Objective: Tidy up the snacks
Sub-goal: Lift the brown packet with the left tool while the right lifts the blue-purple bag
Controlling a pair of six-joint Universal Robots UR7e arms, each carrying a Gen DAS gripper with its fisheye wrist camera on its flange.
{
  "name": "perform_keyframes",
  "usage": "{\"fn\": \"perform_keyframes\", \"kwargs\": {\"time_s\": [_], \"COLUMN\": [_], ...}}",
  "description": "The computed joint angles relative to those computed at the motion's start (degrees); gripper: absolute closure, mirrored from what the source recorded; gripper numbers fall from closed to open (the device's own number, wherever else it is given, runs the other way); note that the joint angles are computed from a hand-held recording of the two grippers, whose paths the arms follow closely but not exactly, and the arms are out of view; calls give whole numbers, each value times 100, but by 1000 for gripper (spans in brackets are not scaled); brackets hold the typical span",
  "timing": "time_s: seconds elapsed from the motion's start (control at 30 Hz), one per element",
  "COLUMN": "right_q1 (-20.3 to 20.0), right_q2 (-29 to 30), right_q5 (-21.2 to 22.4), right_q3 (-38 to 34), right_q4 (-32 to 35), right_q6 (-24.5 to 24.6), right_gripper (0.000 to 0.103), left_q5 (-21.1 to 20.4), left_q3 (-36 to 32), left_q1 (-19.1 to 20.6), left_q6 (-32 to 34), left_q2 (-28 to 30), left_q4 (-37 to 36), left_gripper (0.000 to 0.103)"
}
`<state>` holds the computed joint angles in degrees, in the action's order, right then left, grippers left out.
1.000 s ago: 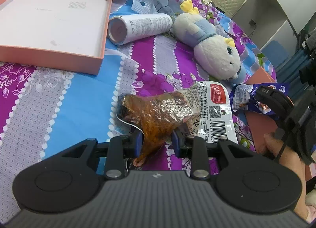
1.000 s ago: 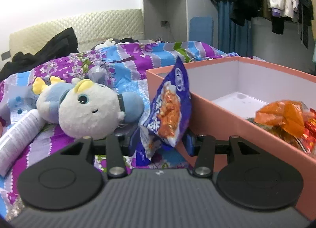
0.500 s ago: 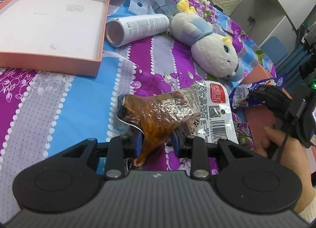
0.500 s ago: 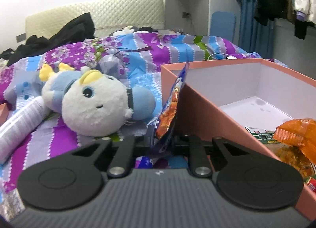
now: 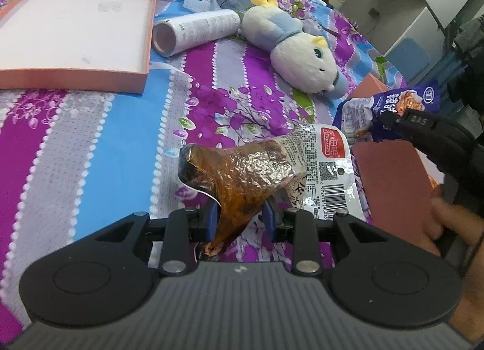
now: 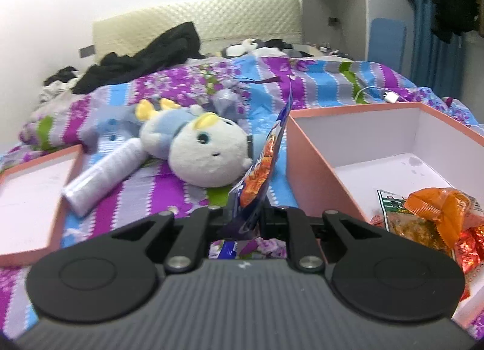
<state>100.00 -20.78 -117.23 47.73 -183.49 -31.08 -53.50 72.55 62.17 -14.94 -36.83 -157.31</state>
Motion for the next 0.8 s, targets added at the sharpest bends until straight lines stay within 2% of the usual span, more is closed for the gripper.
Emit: {"fn": "perform_keyframes", "kwargs": {"time_s": [0.37,0.53,0.8], "right_q1": [109,149,167], "right_q2": [-1765,-2294,-2993], "right_q5": [413,513,411], "right_q3": [2539,3311,4174], "right_q4": [-252,-357,-611], "right_q6": [216,160,202], "right_gripper": [87,87,87], "left_q5": [352,447,471], "left_q3": [812,1118,1421], "left_q1": [-430,-654,-1016], "left_q6": [-250,-407,-423], "left_q2": [-603,-794,-1033], "left_q4": [135,163,277], "left_gripper": [68,68,68]}}
